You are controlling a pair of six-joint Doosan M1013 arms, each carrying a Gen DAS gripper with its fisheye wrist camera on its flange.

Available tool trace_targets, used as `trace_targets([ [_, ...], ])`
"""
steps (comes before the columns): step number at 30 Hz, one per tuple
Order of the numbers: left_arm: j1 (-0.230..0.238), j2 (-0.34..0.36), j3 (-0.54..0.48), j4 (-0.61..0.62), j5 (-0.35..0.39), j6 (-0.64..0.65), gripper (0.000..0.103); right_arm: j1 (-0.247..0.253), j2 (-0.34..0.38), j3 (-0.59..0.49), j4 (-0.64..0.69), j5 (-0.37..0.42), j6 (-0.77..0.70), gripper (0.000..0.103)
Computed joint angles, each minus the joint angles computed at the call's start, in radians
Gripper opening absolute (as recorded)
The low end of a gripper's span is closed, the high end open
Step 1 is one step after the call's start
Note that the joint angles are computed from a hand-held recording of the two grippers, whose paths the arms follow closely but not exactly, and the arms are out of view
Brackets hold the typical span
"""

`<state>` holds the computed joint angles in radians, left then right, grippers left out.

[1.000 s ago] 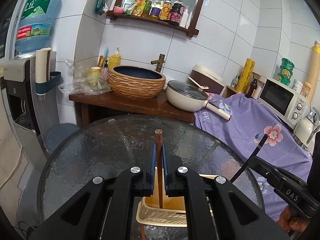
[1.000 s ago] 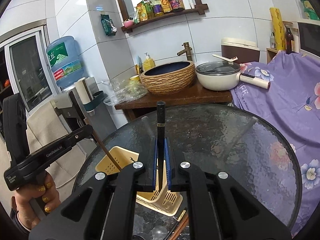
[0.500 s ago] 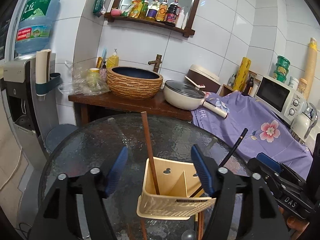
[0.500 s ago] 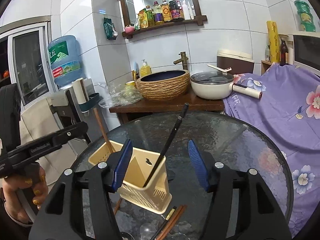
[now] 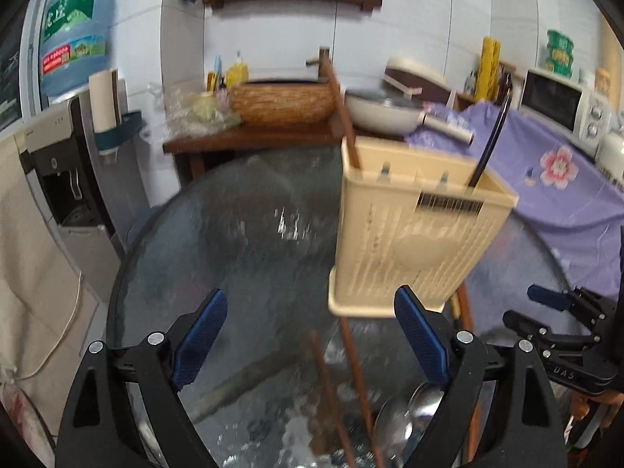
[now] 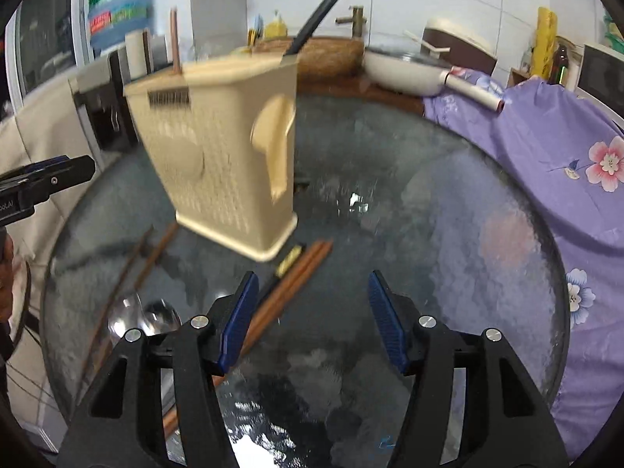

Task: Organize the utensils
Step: 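Grasp a brown chopstick with the left tool while the right tool grasps another brown chopstick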

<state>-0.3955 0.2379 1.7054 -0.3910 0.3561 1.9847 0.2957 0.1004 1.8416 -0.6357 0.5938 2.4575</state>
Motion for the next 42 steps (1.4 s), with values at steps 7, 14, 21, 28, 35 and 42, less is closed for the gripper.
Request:
trace_targets([
  [7,0.014,0.034,0.008,0.046,0.077,-0.039,0.069,0.021,0.040,-0.003,0.029,0.047,-0.067,0.058],
  [14,0.001,0.045,0.010,0.082,0.107,-0.035,0.055,0.008,0.048,-0.008,0.122,0.029,-0.108,0.058],
  [21,0.005,0.046,0.018,0.081,0.118,-0.033,0.055,-0.012,0.034,0.001,0.194,0.052,-0.179,0.058],
  [28,0.001,0.052,0.006,0.095,0.146,-0.040,0.047,-0.037,0.031,-0.002,0.256,0.070,-0.198,0.046],
  [35,-0.012,0.072,-0.017,0.180,0.166,-0.109,0.038,-0.031,0.061,-0.042,0.239,0.119,-0.169,0.038],
  [42,-0.031,0.088,-0.034,0.274,0.157,-0.203,0.029,-0.057,0.089,-0.084,0.265,0.148,-0.124,0.022],
])
